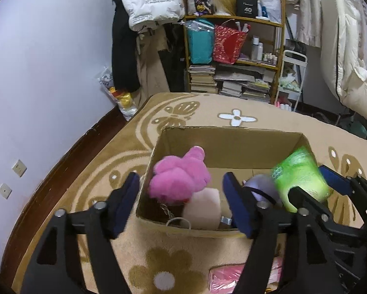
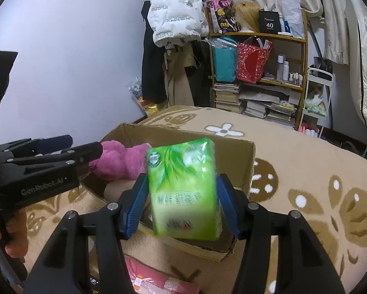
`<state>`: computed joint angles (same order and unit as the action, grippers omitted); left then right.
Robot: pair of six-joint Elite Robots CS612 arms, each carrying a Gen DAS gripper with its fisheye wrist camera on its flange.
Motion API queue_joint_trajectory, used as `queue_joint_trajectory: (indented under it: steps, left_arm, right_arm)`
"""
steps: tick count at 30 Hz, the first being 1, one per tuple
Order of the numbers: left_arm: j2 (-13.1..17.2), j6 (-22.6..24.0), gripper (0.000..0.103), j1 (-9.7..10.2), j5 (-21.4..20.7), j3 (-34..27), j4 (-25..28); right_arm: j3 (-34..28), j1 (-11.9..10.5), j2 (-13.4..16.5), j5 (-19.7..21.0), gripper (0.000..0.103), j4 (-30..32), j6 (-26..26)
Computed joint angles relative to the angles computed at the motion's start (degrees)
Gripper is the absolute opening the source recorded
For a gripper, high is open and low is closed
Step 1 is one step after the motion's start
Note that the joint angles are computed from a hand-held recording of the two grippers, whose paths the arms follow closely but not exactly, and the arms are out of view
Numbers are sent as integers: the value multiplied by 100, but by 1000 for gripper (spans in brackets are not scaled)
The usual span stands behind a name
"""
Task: Organize soft objects
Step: 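Open both tools to drop the plush and tissue pack into the box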
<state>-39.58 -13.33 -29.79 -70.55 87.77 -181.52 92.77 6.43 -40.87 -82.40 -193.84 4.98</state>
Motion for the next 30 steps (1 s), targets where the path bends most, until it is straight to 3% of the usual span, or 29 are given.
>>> queue_joint_trajectory:
  steps: [9,18,26,30]
  left_arm:
    - [-38,-175,97,4,208,15,213]
    - [-261,-578,100,69,185,259,458]
    - [-610,-809,101,134,-296,719,680]
    - [-741,-817,101,114,-339,877,846]
  right_arm:
    - [46,8,-23,42,84,-72,-97]
    - [134,68,-107,-51,100,-12,-249]
    - [350,81,-300,-53,100,-17,-110]
    - [482,96,-410,-71,100,9,-70]
